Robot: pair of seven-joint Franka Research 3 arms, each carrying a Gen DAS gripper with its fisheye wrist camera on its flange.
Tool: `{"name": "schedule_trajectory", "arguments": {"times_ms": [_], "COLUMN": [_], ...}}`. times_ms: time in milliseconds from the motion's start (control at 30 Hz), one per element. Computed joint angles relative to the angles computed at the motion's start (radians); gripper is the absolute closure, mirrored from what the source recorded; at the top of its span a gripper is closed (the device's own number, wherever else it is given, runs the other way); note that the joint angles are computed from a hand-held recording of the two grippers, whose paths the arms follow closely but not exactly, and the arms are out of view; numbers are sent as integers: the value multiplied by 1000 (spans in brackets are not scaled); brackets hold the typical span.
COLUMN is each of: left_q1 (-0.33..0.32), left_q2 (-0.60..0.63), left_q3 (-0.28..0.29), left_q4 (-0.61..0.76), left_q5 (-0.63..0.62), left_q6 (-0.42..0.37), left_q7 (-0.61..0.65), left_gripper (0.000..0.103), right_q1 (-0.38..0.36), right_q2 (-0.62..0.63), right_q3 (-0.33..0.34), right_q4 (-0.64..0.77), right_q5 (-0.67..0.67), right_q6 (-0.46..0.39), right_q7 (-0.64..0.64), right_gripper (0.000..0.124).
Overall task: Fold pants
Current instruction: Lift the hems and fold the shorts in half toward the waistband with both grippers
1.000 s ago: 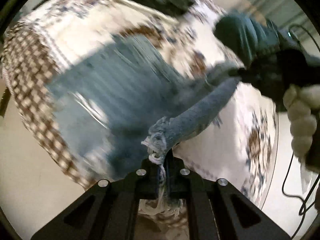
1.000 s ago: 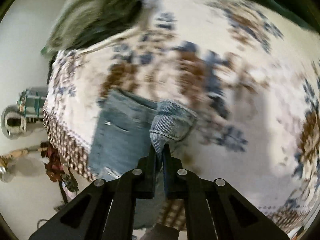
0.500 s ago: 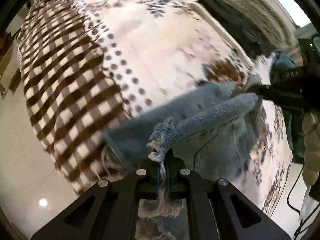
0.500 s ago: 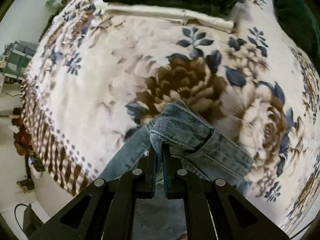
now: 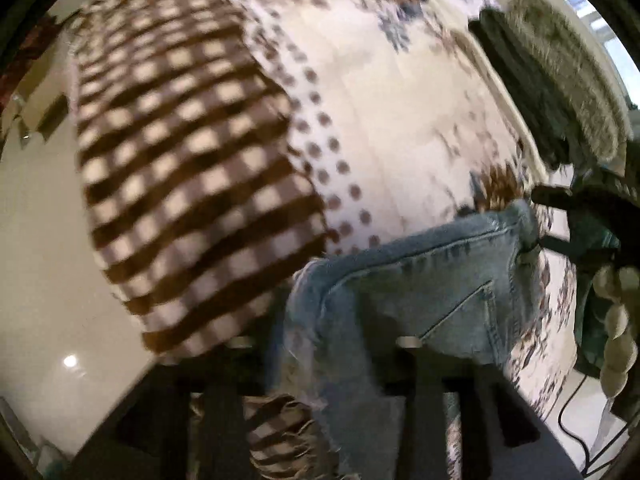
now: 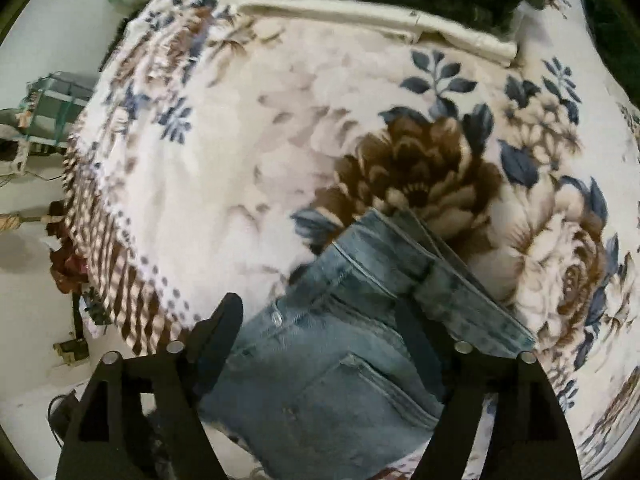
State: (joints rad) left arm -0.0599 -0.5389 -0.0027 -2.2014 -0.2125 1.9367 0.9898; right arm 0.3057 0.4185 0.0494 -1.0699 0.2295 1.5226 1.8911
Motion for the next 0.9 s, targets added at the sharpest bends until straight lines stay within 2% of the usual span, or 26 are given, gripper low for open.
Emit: {"name": "schedule_trajectory", "arguments": {"times_ms": [33,100,133,267,367,467,600,633,667,700,733,767,800,833,900], "left_q1": [9,22,26,39,24,-16,-68,-82,-93,-105,-110,-108,-109,-115,-129], "left_q2": [-19,-53,-72,-172,-225,-261,-263,-259,-250,-230,-226,-227,-225,-233,-250], "left_q3": [-2,0,5,7,2,3,-21,-31,-36,-42,-47,-59,-65,-66,-64], "left_q4": [-4,-17,-28,-111,-185,-265,-310,-319,-319,-308,-306,-304,-302,-305,-316], "left_q5": [11,22,19,-15,-63,-145,-184,-182,-172,-152,-138,-112,-93,-78,-66], "left_q6": [-3,-8,-11,-21,-46,-11,99,145,167,175,183,185,185,176,145], "left_q7": [-12,-40,-55,-178,-288,-356,-379,-372,-367,-355,-356,-366,-375,-377,-390], "left_gripper": [49,41,39,39,39,41,42,58,71,89,96,96,97,97,97], "right_q1": [-2,-17,-28,-75,-114,-147,-187,-197,-207,-214,-220,-221,-219,-220,-228], "right_q2": [-34,-109,-147,-278,-347,-396,-414,-416,-413,-408,-402,-410,-420,-423,-406], "right_q3": [-5,-12,-16,-36,-50,-62,-76,-81,-85,-87,-88,-85,-81,-80,-85], "right_q4": [-37,-133,-181,-369,-479,-561,-638,-661,-681,-692,-703,-716,-730,-733,-707], "right_q5": [-10,-6,0,12,35,38,100,132,173,213,238,232,218,205,188], "right_q6": [12,50,62,83,88,102,144,166,185,197,206,237,275,308,323], "right_q7": [-8,-21,-21,-26,-26,-45,-64,-74,-84,-96,-106,-110,-118,-140,-149], "right_gripper": [40,32,31,31,31,31,32,40,49,76,83,88,114,124,124]}}
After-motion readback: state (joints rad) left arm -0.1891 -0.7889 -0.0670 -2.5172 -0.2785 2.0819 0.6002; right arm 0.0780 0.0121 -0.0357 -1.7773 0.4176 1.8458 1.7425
